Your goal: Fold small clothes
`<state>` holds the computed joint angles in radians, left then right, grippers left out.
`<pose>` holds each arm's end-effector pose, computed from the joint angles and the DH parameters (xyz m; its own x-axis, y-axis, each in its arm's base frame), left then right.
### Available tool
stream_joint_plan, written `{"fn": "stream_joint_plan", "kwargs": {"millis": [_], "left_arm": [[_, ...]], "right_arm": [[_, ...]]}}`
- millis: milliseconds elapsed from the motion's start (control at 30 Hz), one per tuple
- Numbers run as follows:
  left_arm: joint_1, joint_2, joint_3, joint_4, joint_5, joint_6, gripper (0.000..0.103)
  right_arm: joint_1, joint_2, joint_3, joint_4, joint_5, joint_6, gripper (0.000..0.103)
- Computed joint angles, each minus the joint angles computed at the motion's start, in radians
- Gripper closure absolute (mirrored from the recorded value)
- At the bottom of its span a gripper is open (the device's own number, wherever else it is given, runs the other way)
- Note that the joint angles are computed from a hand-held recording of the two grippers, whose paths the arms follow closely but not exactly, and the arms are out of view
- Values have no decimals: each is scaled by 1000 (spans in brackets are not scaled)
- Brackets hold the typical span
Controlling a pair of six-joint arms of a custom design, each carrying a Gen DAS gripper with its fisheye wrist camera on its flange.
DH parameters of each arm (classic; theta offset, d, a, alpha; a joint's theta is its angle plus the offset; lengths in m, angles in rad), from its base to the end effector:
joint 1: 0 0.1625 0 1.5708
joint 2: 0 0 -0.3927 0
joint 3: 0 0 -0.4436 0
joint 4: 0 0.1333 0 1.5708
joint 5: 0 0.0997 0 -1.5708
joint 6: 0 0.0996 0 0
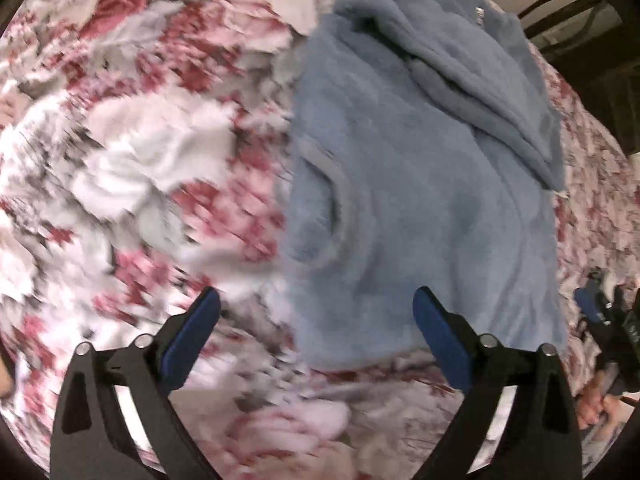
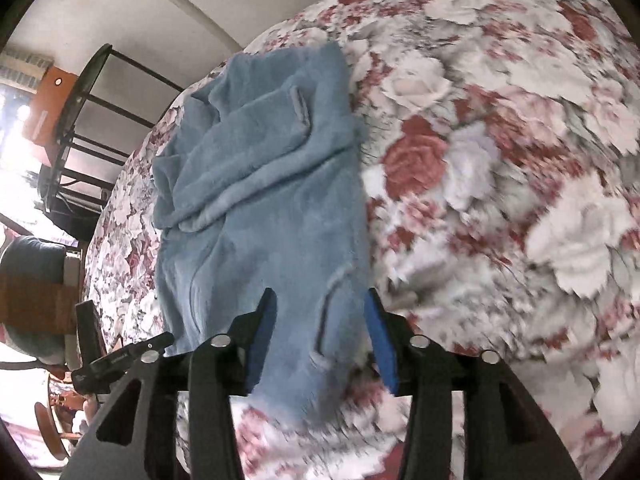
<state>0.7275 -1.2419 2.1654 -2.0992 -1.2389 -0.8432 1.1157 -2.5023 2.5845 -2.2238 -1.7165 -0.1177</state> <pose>-0.2259 -0.4231 0.0550 -0.8706 0.0667 -0.4874 0.0589 0.9978 0.0314 -0.0093 -0.2894 0.3313 -0.8917 0.4131 0.1848 0.2670 0.8099 -0.5222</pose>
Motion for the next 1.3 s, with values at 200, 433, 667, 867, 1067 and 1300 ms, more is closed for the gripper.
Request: {"fn": "stream_joint_plan", "kwargs": {"millis": [200,433,667,867,1067,1300], "left_arm": [[-47,48,40,-13,-39,-52,31],[-36,41,40,-65,-55,-82,73],[-7,-92,106,-43,-71,-63,84],[41,-64,114,-120,-108,-90,54],[18,-88,117,-101,-72,-80,93],[-19,-274,171,-107,-65,-142,94]], "right_arm": [[-209,-189,43,207,155,-74,50],[-205,-166,51,233,213,-95,50],[-85,-86,71,141,77,-68,81],[-128,-110,70,180,133,-86,79],[-151,-119,77,186,149,-97,89],[-217,-301,69,269,281,-122,91]]}}
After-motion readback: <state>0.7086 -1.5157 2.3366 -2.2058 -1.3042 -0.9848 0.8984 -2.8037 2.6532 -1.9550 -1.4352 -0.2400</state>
